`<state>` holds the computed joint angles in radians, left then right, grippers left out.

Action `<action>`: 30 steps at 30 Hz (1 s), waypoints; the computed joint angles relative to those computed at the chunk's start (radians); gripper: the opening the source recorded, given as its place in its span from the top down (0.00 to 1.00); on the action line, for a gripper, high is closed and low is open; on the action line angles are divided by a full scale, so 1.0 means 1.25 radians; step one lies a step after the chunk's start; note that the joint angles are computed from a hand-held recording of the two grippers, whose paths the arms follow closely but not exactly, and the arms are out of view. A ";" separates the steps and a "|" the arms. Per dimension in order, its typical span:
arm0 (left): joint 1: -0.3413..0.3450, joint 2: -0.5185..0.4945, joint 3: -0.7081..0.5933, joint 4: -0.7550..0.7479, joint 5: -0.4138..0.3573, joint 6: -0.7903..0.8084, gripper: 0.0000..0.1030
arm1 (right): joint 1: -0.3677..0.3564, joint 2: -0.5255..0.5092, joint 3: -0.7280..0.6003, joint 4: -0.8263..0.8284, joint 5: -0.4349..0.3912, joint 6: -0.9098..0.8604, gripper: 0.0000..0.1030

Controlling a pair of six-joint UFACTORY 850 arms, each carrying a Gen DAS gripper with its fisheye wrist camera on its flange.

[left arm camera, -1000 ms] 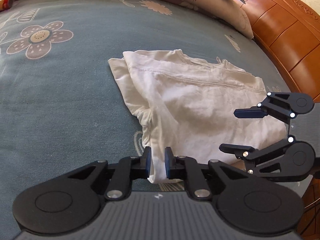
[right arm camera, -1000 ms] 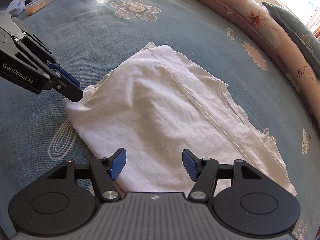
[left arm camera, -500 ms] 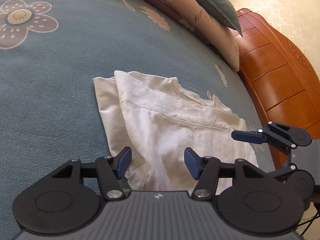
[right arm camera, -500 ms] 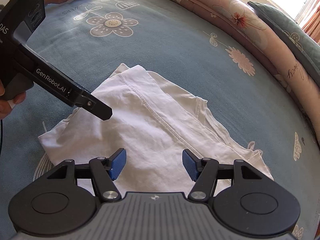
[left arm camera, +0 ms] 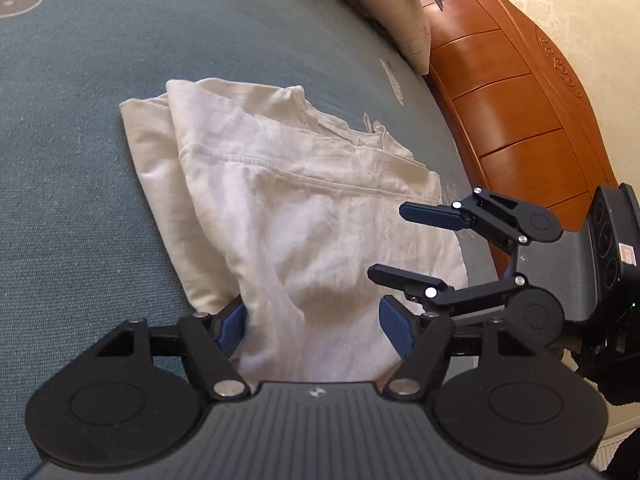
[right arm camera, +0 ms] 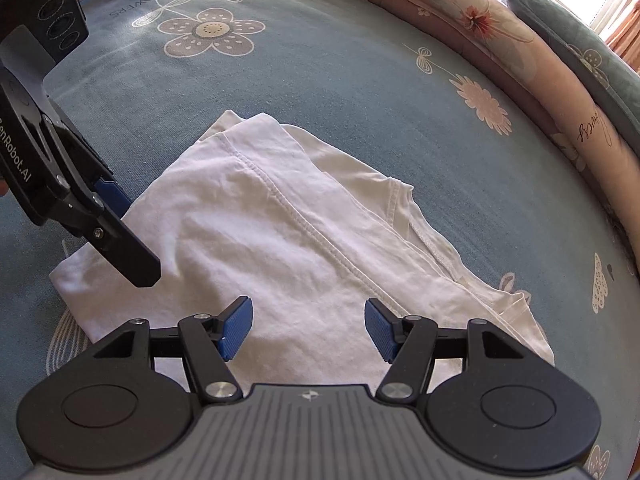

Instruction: Fold clothes

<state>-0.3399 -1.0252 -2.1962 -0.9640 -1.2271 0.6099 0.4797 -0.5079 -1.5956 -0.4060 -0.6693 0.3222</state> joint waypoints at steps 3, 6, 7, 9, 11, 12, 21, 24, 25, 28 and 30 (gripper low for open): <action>-0.002 -0.032 -0.047 0.016 -0.051 -0.006 0.30 | -0.001 0.003 0.004 -0.006 0.001 0.002 0.35; 0.010 -0.055 -0.092 0.054 -0.136 -0.009 0.28 | -0.004 0.014 0.018 -0.018 -0.001 0.004 0.35; 0.013 -0.064 -0.110 0.067 -0.162 -0.016 0.28 | -0.007 0.017 0.022 -0.016 -0.006 0.005 0.35; 0.014 -0.070 -0.136 0.082 -0.174 -0.035 0.31 | -0.011 0.025 0.035 -0.016 -0.011 0.020 0.35; 0.007 -0.086 -0.178 0.081 -0.180 -0.022 0.31 | -0.013 0.031 0.045 -0.018 -0.013 0.037 0.35; 0.003 -0.095 -0.199 0.074 -0.184 -0.009 0.31 | -0.012 0.034 0.050 -0.020 -0.013 0.047 0.35; -0.005 -0.060 -0.118 0.098 -0.179 -0.021 0.32 | -0.004 0.061 0.087 -0.041 -0.007 0.078 0.35; 0.009 -0.008 -0.028 0.065 -0.127 -0.004 0.43 | -0.008 0.070 0.102 -0.021 -0.011 0.083 0.35; 0.013 0.002 -0.007 0.052 -0.110 -0.001 0.56 | -0.007 0.071 0.105 -0.017 -0.013 0.088 0.35; 0.018 0.014 0.021 0.047 -0.084 -0.017 0.92 | -0.001 0.073 0.110 -0.016 -0.013 0.097 0.35; 0.022 0.047 0.068 0.068 -0.050 -0.017 0.93 | 0.001 0.076 0.111 -0.020 -0.009 0.093 0.35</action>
